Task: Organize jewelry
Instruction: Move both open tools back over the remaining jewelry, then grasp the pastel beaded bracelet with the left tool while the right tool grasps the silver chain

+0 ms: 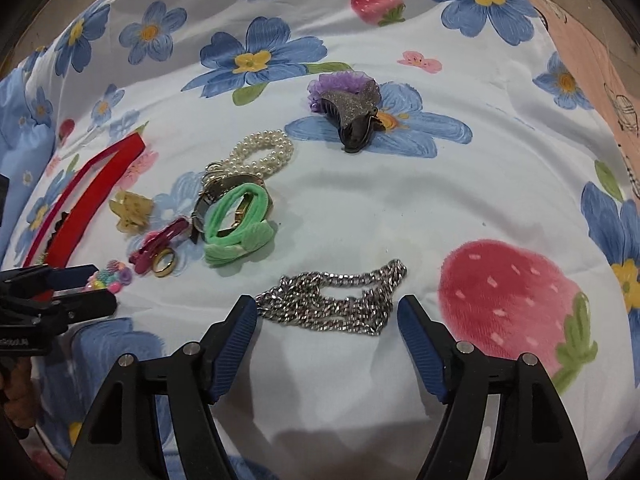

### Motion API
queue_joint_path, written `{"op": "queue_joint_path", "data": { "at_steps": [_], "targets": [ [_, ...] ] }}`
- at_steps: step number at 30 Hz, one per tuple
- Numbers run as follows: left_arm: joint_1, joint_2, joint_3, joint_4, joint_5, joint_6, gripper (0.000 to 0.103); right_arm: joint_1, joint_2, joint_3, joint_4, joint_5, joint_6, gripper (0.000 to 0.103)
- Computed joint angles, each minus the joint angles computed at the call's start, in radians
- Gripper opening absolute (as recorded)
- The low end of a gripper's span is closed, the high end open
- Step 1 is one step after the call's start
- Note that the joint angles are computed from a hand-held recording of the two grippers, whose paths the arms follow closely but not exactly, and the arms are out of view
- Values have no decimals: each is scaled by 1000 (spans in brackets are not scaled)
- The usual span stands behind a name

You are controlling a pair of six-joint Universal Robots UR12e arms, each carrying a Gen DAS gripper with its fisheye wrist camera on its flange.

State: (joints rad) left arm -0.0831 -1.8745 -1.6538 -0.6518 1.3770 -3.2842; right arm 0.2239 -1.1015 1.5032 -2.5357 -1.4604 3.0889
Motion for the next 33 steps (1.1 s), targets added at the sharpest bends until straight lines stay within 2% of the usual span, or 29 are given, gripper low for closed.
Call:
{"op": "queue_joint_path", "data": {
  "at_steps": [2, 4, 6, 9, 12, 13, 17, 27, 33],
  "targets": [
    [-1, -1, 2, -3, -1, 24, 35, 1, 2, -1, -8, -14, 6, 55],
    [3, -1, 1, -7, -21, 37, 24, 0, 2, -1, -9, -17, 8, 45],
    [8, 0, -2, -3, -38, 36, 24, 0, 1, 2, -14, -18, 5, 25],
    [10, 5, -10, 5, -46, 37, 21, -1, -2, 5, -15, -4, 9, 16],
    [16, 16, -22, 19, -71, 23, 19, -8, -8, 8, -6, 52, 29, 15],
    [19, 22, -28, 27, -79, 19, 16, -15, -12, 11, -4, 92, 43, 15],
    [26, 45, -48, 65, -91, -2, 16, -20, -23, 17, -20, 168, 62, 12],
    [59, 104, -90, 155, -106, -48, 16, -7, -37, -3, -72, 321, 83, 12],
    [87, 138, -117, 196, -88, -78, 16, 6, -26, -36, -88, 390, 93, 12]
  ]
}}
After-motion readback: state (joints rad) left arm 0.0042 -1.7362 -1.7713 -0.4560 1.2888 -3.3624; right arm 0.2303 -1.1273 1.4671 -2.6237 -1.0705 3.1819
